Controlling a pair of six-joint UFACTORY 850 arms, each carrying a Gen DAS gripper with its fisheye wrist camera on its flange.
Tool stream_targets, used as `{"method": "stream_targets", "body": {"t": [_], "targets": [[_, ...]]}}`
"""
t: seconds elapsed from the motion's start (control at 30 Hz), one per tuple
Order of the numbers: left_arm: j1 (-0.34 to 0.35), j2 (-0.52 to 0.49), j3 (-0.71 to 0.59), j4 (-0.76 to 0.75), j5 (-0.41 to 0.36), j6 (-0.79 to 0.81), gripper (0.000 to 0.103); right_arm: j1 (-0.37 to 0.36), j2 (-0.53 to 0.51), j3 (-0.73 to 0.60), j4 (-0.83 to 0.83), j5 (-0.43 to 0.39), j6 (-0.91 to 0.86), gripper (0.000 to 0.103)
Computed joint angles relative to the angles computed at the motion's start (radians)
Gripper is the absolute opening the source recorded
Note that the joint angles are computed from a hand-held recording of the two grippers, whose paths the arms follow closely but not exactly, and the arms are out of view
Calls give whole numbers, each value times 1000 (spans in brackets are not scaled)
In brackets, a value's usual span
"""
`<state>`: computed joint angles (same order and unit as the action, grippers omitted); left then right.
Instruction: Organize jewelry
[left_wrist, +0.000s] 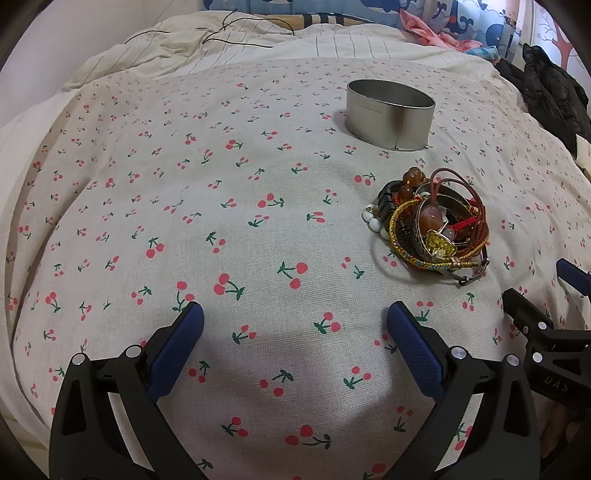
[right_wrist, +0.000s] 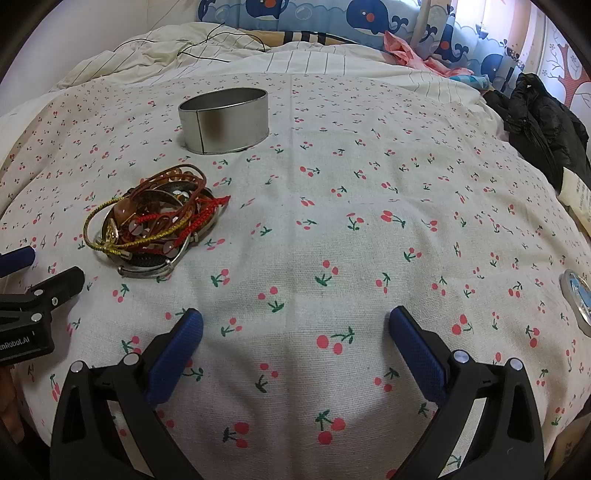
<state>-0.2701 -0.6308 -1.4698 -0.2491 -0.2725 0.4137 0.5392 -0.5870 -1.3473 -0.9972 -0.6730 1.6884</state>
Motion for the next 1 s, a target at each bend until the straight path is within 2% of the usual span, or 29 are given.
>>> {"method": "stream_targets", "body": {"t": [1.0], "targets": [[0,-5,-7,17,3,-21,96,0,0,0,-3,0,4,96]]}}
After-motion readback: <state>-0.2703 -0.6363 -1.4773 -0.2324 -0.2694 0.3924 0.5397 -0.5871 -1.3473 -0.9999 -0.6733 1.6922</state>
